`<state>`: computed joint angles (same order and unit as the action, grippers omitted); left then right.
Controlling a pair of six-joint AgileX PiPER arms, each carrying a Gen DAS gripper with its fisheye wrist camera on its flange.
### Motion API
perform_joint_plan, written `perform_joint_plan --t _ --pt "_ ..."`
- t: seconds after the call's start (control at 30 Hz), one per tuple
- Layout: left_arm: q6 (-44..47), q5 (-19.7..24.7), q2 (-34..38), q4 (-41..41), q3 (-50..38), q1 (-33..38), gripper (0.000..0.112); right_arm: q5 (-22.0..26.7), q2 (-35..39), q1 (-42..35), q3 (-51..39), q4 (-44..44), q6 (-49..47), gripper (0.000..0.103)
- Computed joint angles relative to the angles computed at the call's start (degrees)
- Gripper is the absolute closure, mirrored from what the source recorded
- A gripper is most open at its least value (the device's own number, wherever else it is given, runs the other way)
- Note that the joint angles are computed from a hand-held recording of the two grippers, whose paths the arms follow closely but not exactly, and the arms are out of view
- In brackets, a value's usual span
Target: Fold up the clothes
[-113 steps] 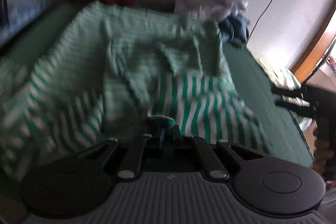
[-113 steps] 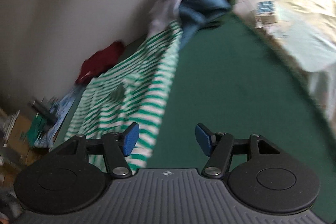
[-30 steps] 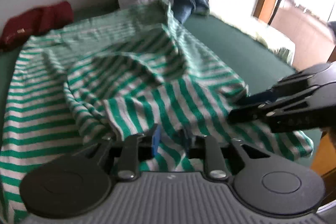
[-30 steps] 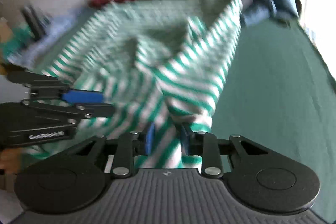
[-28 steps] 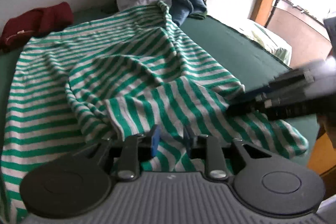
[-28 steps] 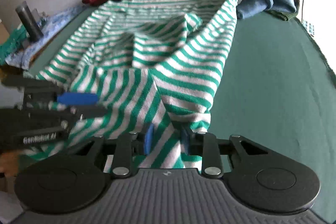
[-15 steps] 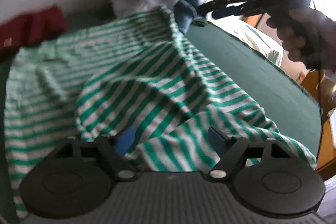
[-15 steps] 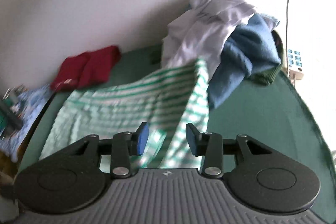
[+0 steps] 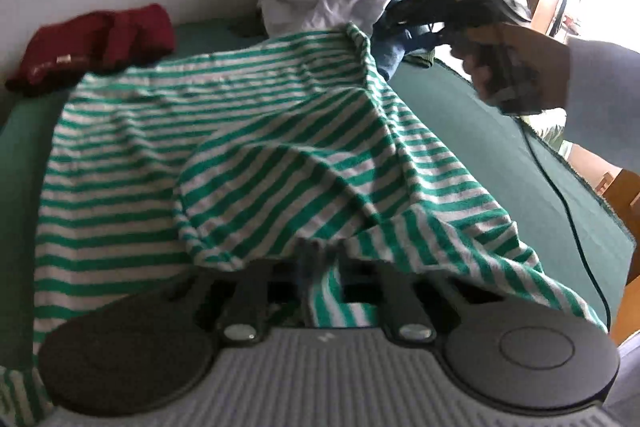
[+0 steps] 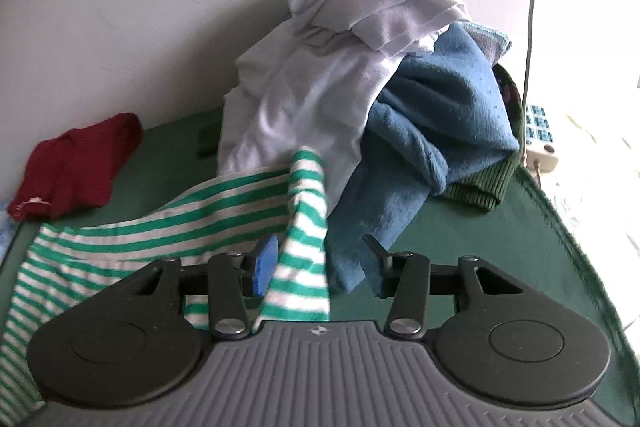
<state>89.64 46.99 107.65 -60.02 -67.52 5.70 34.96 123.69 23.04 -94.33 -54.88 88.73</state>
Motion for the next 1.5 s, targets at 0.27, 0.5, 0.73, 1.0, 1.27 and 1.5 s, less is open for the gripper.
perform_joint_plan --t 0.27,0.5,0.73,1.0,1.27,1.5 --pt "6.39 -0.48 -6.21 -3.63 6.26 -1.74 0.112 -3.60 7.66 -3.34 -9.38 -1.03 -0.28 0.055" --pt "8.65 -4.80 -8.38 -4.69 9.29 -1.70 0.112 -1.30 12.01 -5.05 -15.22 5.39 -8.85 0.090" --pt "2.69 -2.00 -5.77 -1.59 4.84 0.97 0.108 -6.61 6.10 -4.75 -4.90 -6.81 2.85 0.091" --pt "4.38 -1.16 -4.13 0.86 4.70 1.33 0.050 -9.58 3.82 -5.61 -1.86 -6.11 6.85 0.090" --pt "-8.31 4.38 4.28 2.57 -4.30 1.16 0.102 -9.15 4.64 -5.11 -3.10 -4.58 5.48 0.090" --pt "2.99 0.41 -2.81 -6.03 3.78 1.48 0.109 -8.79 3.10 -4.81 -1.93 -7.20 7.28 0.090"
